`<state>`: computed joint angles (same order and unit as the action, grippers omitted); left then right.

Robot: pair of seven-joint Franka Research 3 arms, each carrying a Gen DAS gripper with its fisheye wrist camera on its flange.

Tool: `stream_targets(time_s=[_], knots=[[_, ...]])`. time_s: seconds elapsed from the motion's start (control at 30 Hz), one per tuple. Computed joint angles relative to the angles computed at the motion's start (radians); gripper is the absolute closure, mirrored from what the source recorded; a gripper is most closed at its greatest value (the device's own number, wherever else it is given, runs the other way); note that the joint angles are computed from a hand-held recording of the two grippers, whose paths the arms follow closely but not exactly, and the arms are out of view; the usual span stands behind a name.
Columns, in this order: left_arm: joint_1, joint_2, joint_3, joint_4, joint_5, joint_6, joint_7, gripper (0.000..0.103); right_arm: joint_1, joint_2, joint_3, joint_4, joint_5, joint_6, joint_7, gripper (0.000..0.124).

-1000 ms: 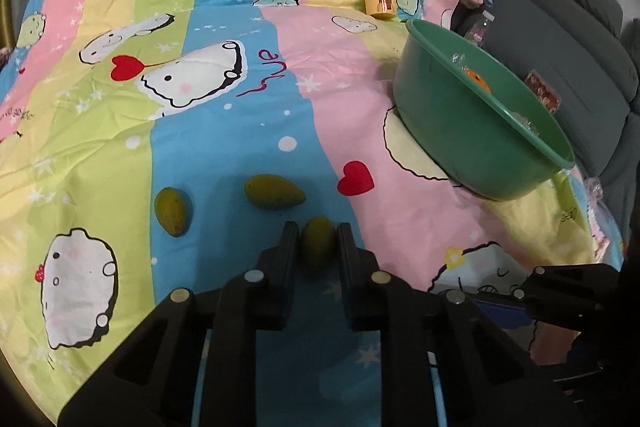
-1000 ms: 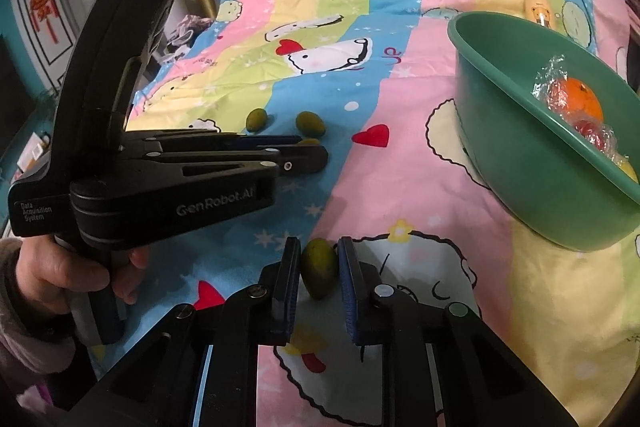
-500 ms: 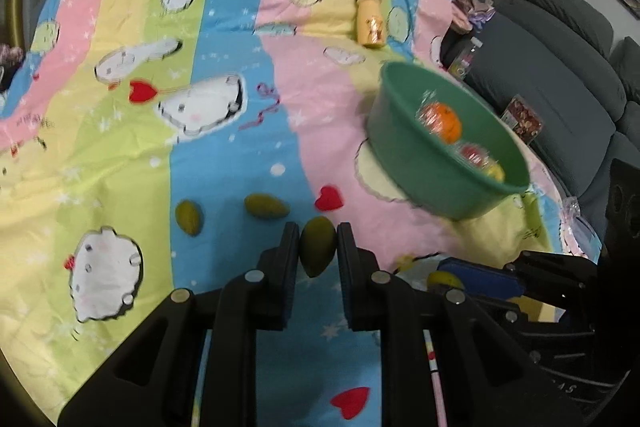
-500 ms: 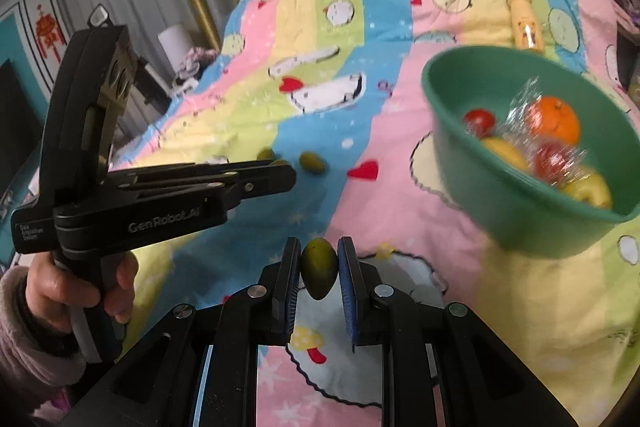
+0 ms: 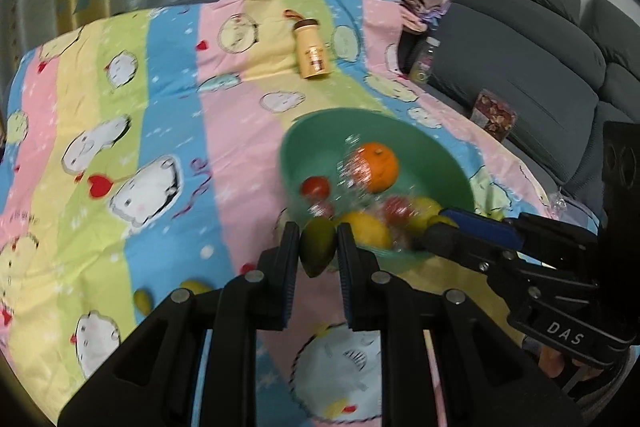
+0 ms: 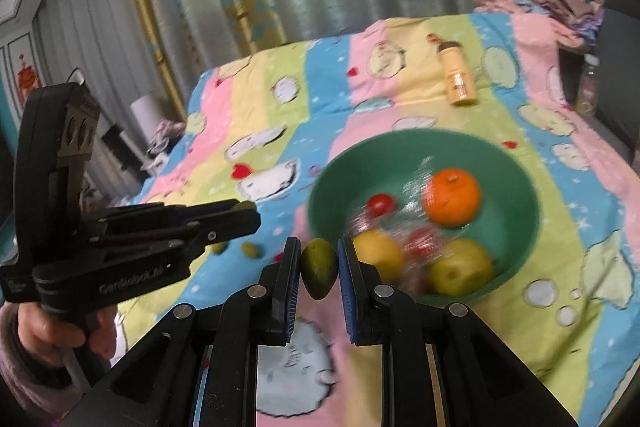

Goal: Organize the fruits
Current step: 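Carry the green fruit into the bowl and open the left tool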

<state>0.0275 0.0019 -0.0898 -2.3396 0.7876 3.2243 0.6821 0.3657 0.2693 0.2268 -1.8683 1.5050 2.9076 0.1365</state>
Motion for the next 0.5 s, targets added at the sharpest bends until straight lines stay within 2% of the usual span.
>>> stream_targets(time_s=[0.07, 0.23, 0.5], knots=[[-0.008, 0.023, -0.015, 0.032, -0.045, -0.017, 0.05, 0.085, -0.008, 0.006, -0.005, 0.014, 0.004, 0.001, 0.006, 0.103], [-0.057, 0.079, -0.011, 0.109, -0.11, -0.072, 0.134, 0.085, -0.023, 0.026, -0.015, 0.043, -0.038, 0.003, 0.061, 0.103], [-0.09, 0.148, -0.02, 0.184, -0.251, -0.156, 0.273, 0.084, -0.051, 0.073, -0.006, 0.074, -0.221, 0.007, 0.246, 0.103]])
